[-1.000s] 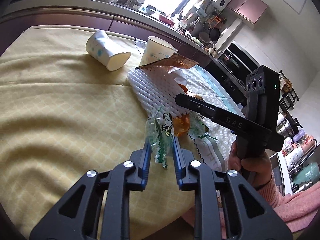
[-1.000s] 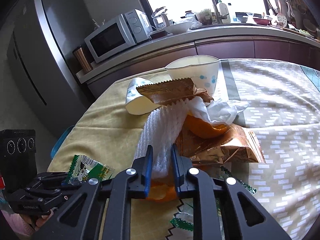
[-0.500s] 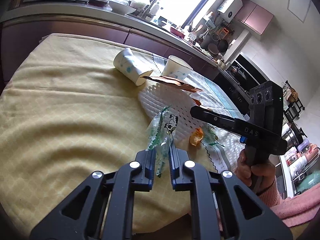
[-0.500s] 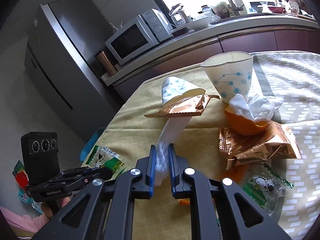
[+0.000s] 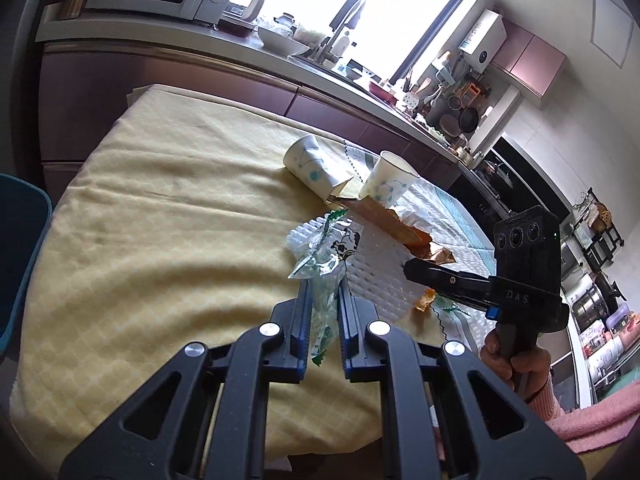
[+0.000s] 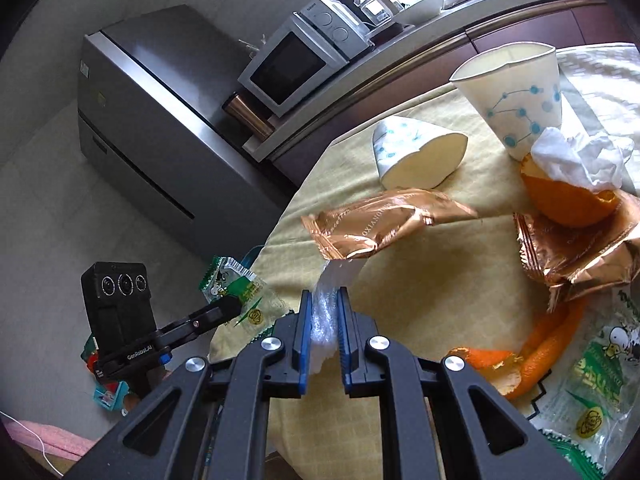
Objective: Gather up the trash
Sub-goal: 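Grasp the white foam net with the right gripper, then carry wrapper and foam net to the teal bin and open both grippers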
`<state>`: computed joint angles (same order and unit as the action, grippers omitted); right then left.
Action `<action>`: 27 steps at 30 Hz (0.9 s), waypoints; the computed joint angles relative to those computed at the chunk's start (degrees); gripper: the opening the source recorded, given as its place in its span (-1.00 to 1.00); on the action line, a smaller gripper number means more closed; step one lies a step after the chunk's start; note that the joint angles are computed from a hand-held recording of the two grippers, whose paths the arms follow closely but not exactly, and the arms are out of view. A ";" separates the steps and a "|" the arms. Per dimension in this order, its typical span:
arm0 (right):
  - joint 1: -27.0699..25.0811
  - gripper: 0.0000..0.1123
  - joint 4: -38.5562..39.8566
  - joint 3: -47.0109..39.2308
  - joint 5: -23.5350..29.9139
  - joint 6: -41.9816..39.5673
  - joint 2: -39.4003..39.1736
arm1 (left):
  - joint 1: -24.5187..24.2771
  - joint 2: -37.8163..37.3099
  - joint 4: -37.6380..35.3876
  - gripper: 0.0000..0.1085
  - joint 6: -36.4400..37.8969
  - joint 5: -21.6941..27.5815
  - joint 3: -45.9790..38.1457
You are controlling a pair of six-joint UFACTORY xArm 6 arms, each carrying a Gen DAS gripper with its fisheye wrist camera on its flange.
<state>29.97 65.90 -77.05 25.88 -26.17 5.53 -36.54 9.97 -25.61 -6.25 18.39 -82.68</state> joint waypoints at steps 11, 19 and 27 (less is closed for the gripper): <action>1.43 -0.81 1.04 -5.27 5.73 -1.79 4.59 | 2.45 -5.28 11.68 -0.77 -11.26 -2.27 5.70; 3.06 -0.81 -2.00 -13.21 7.52 -1.77 10.17 | 5.04 -9.93 20.92 -0.77 -20.83 -3.11 10.85; 4.16 -0.81 -6.98 -24.52 10.06 0.52 17.32 | 8.70 -14.60 30.45 -0.77 -29.51 -3.47 15.15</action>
<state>34.13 58.92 -101.57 35.94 -25.65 22.85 -27.84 -4.64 4.83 -35.76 14.92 -67.53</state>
